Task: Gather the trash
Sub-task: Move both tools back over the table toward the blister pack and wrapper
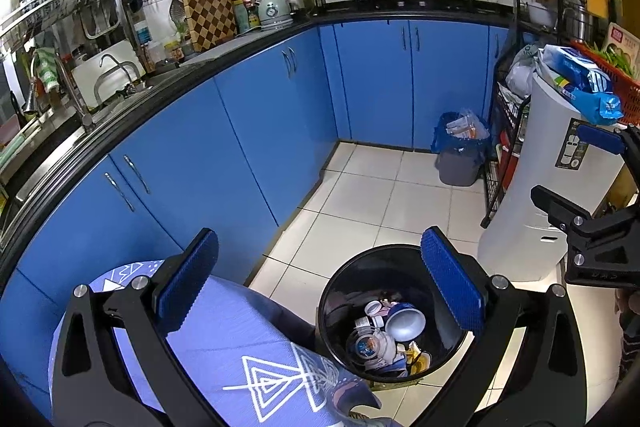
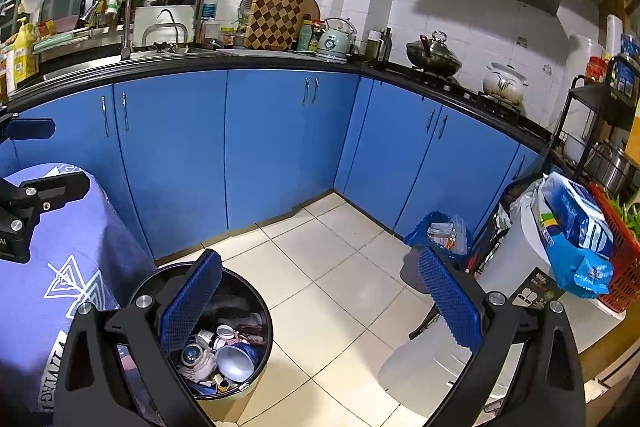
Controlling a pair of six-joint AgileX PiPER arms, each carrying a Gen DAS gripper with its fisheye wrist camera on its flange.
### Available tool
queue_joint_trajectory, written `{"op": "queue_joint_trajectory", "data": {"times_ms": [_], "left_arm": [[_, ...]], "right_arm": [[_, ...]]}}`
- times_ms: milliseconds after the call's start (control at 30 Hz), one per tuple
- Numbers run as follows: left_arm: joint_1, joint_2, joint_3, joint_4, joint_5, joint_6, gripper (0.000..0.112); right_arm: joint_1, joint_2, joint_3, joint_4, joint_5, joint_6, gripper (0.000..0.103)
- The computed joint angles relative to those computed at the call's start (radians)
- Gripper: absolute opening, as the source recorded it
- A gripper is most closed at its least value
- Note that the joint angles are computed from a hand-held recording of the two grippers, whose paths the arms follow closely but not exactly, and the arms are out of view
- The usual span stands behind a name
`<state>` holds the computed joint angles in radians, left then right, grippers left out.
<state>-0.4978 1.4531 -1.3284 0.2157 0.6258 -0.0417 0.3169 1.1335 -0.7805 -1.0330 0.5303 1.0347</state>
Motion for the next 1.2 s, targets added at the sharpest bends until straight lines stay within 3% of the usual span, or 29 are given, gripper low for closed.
{"op": "queue_joint_trajectory", "data": {"times_ms": [233,367,533,733,900,1200], "left_arm": [[0.116,-0.082,0.068,-0.100,-0.007,0.100,0.100],[0.267,-0.140,0.140,-0.213,-0.021,0.228,0.100],[0.548,-0.165,0.196,-0.454,-0.007,0.515,0.100],[0.925,-0.113,0.198,-0.722,0.050,0.866,0.100],[1.169,-0.028,0.171,-0.863,0.093,1.077,0.100],[1.406,0.145,0.076,-0.926,0.142,1.214,0.100]], "right_arm": [[0.176,0.043,-0.068,-0.006,0.090,0.052,0.096],[0.310,0.142,-0.149,-0.013,0.119,0.082,0.096],[0.428,0.316,-0.303,0.032,0.098,0.058,0.096],[0.548,0.561,-0.569,0.116,0.103,-0.041,0.096],[0.609,0.780,-0.863,0.274,0.136,-0.230,0.096],[0.691,1.105,-1.371,0.463,0.301,-0.496,0.096]]}}
